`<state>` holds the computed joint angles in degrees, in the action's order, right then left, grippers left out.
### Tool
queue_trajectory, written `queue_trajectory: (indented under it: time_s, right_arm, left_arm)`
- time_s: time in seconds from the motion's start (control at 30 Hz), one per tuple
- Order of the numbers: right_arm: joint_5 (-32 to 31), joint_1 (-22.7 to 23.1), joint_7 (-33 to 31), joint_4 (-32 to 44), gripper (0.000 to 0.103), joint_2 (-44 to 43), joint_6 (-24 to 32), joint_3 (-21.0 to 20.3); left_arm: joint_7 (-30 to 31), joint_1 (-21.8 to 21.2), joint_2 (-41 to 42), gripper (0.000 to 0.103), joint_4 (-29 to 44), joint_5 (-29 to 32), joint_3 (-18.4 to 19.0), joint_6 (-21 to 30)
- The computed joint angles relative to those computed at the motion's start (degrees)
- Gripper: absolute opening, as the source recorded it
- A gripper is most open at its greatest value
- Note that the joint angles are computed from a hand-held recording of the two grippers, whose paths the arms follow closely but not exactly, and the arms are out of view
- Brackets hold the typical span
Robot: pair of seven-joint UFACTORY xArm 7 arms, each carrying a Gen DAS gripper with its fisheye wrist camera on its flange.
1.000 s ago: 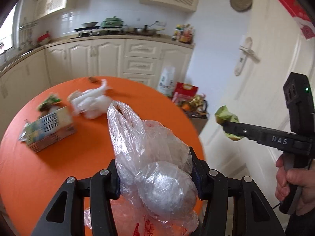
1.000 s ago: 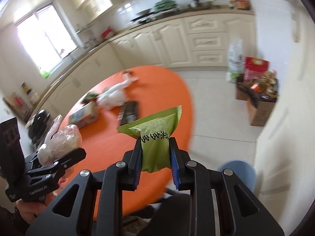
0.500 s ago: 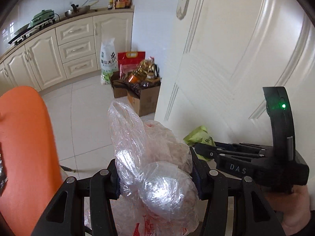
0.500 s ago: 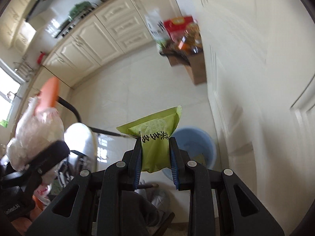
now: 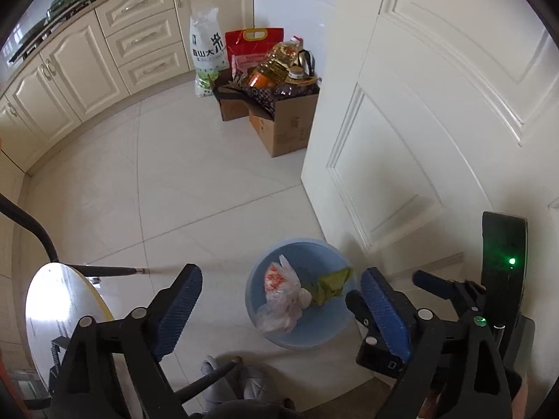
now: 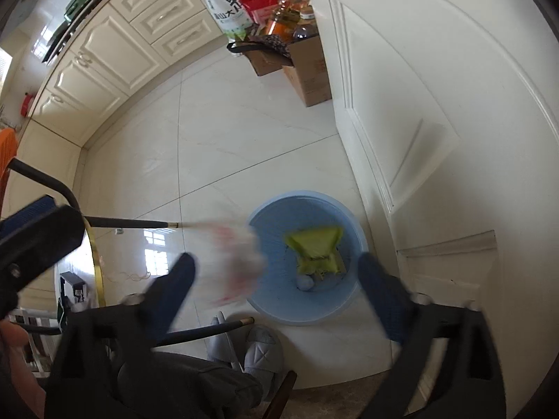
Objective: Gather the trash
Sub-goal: 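Open both tools over the blue bin to drop the items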
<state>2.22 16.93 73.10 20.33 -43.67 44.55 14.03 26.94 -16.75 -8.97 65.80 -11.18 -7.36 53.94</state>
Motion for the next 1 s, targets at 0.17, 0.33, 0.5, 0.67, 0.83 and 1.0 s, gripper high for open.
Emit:
queue_trajectory:
  time_s: [0.17,0.33,0.5,0.67,0.83,1.0]
  right_arm:
    - [0.6,0.1,3.3,0.9,0.103,-0.6,3.1,1.1]
    - [0.2,0.2,7.7,3.1,0.103,-3.2,6.7,2.8]
    - [-3.2,-1.1,10.0,10.6,0.103,-4.3,13.9,5.0]
    - [-9.0,-4.1,10.6,23.4,0.103,-1.7,21.0,8.8]
    - [-15.7,-7.2,10.5,37.4,0.103,5.2,23.7,13.6]
    - [-24.6,-8.9,10.9,53.8,0.103,17.7,24.7,20.6]
  left_arm:
    - [-4.5,-1.3,-6.4,0.096,-8.1,3.4,-1.8,-5.7]
    - [-1.5,-3.7,-16.0,0.102,-13.5,0.0,0.4,-5.1]
    - [2.2,-4.3,-23.3,0.102,-12.7,-5.3,5.2,0.8]
    - [6.5,-2.9,-30.9,0.102,-10.8,-9.6,11.0,6.0]
    - [10.0,1.1,-36.1,0.102,-7.6,-11.6,18.1,10.3]
    - [13.6,6.1,-38.3,0.102,-1.6,-10.6,25.8,15.5]
